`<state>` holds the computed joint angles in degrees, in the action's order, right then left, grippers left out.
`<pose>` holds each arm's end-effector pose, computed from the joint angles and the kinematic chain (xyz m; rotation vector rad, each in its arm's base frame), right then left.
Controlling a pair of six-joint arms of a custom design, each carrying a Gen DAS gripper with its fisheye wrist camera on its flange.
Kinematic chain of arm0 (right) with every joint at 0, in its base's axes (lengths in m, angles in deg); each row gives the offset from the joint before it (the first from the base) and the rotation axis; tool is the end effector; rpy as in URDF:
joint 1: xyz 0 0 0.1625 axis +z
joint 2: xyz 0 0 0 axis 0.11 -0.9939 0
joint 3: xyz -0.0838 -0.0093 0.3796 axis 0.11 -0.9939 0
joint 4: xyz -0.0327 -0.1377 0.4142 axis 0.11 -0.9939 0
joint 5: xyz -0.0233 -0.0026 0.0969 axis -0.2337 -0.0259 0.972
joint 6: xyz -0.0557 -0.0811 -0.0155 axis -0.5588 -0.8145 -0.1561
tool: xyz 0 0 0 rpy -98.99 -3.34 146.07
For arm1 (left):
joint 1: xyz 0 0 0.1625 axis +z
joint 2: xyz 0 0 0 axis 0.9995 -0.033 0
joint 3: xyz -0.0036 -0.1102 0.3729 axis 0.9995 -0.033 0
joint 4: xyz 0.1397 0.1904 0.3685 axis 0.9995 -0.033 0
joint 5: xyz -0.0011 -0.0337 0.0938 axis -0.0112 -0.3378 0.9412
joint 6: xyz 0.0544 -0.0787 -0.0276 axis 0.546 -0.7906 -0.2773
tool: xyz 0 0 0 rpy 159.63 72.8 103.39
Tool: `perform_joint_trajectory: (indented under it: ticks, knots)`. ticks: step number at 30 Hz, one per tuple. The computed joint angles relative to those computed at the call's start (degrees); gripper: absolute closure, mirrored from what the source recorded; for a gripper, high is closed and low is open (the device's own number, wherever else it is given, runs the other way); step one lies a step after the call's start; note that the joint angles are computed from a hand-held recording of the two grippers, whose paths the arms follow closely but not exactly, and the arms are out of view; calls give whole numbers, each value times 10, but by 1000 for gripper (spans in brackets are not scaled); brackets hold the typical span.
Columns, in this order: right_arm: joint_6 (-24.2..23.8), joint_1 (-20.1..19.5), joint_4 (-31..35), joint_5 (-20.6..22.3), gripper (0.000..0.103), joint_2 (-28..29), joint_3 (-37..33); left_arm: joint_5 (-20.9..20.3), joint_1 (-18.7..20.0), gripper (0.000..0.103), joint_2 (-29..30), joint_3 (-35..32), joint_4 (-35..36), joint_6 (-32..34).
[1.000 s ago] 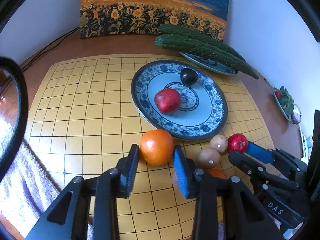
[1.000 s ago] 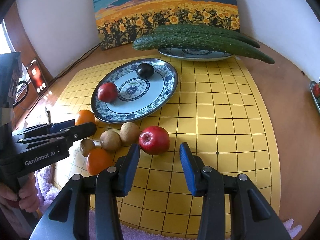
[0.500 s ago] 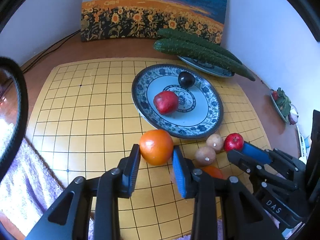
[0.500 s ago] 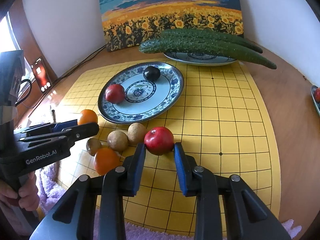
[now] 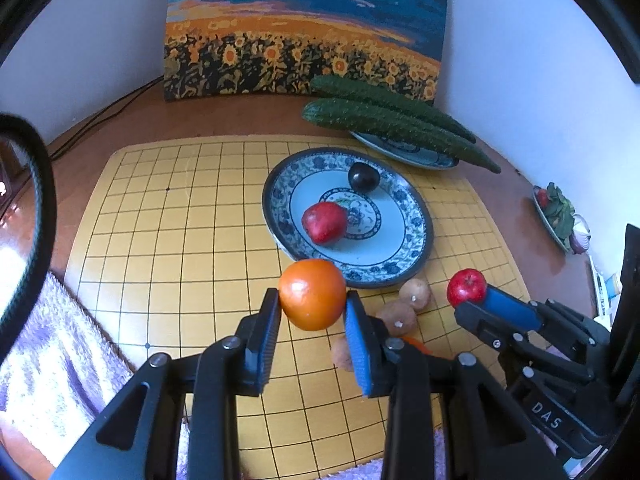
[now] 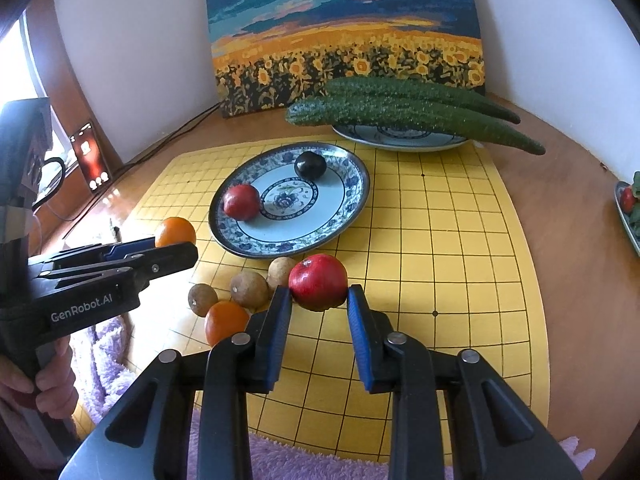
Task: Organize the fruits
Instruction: 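Grasp the orange with the left tool while the right tool grasps the red apple, then lower orange and apple onto the plate and open both tools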
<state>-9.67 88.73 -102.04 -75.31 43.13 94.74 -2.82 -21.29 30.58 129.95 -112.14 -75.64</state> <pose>0.1492 -0.6866 0.0402 0.3918 -2.4382 0.8045 -0.1103 -0.7307 0.1038 0.5742 2.5134 -0.5850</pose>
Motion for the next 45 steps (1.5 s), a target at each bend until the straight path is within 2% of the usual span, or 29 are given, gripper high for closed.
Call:
perform_joint_trajectory:
  ticks: [12, 25, 37, 45]
  knots:
    - [-8, 5, 19, 1, 73, 6, -29, 3, -3, 70, 26, -46, 10, 19]
    - [-14, 4, 60, 10, 73, 33, -92, 6, -1, 70, 87, -141, 34, 42]
    - [-9, -4, 95, 6, 73, 68, -152, 9, 13, 70, 136, -220, 73, 34]
    - [-3, -11, 111, 8, 73, 85, -183, -1, 18, 70, 149, -239, 83, 30]
